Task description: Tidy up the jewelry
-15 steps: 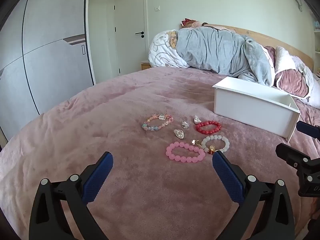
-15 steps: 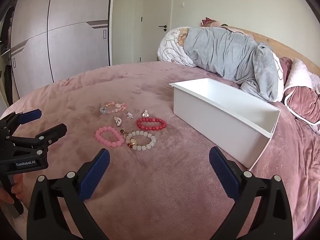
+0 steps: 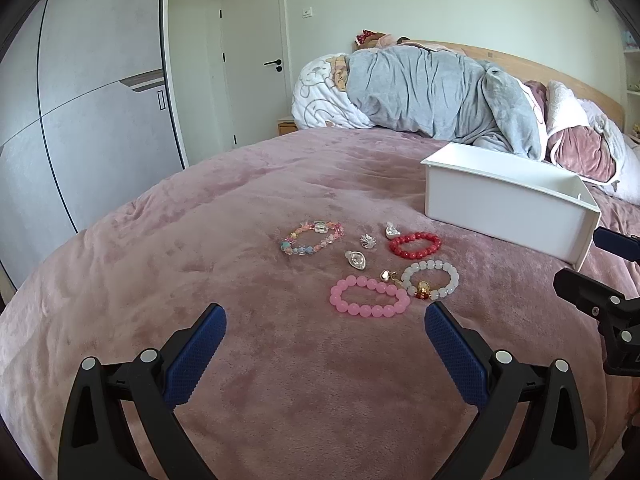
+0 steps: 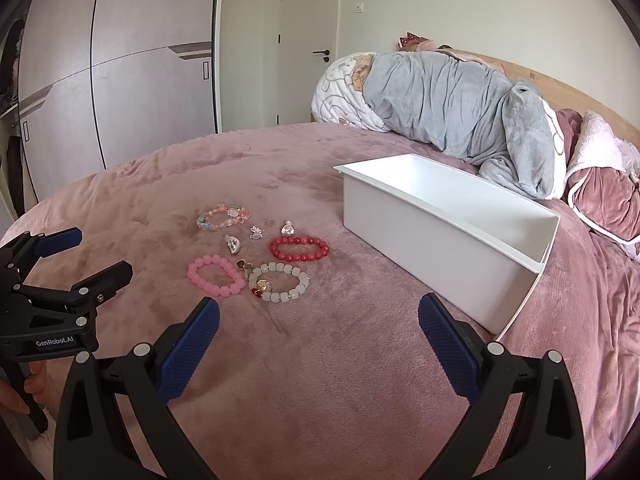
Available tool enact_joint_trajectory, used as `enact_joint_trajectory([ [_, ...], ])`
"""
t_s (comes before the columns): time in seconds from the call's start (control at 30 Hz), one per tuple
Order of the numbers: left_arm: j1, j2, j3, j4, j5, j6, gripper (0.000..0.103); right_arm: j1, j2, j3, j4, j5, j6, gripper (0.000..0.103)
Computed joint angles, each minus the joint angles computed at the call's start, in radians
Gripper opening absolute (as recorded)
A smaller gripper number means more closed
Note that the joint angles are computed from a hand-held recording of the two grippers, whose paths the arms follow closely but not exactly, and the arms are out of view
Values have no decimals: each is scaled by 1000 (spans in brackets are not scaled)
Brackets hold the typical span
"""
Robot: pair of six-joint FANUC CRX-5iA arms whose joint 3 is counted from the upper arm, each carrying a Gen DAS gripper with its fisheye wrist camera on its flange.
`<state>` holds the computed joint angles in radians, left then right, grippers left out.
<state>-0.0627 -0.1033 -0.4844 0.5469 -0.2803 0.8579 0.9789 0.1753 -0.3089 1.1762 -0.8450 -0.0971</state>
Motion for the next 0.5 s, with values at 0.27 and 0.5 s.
enact_joint_trajectory([
  [0.27, -3, 2, 3, -12, 0, 11, 101, 0, 2, 2, -4, -1, 7, 98],
  [0.5, -1, 2, -1, 6, 1, -6, 101, 0, 3, 2, -4, -2, 8, 98],
])
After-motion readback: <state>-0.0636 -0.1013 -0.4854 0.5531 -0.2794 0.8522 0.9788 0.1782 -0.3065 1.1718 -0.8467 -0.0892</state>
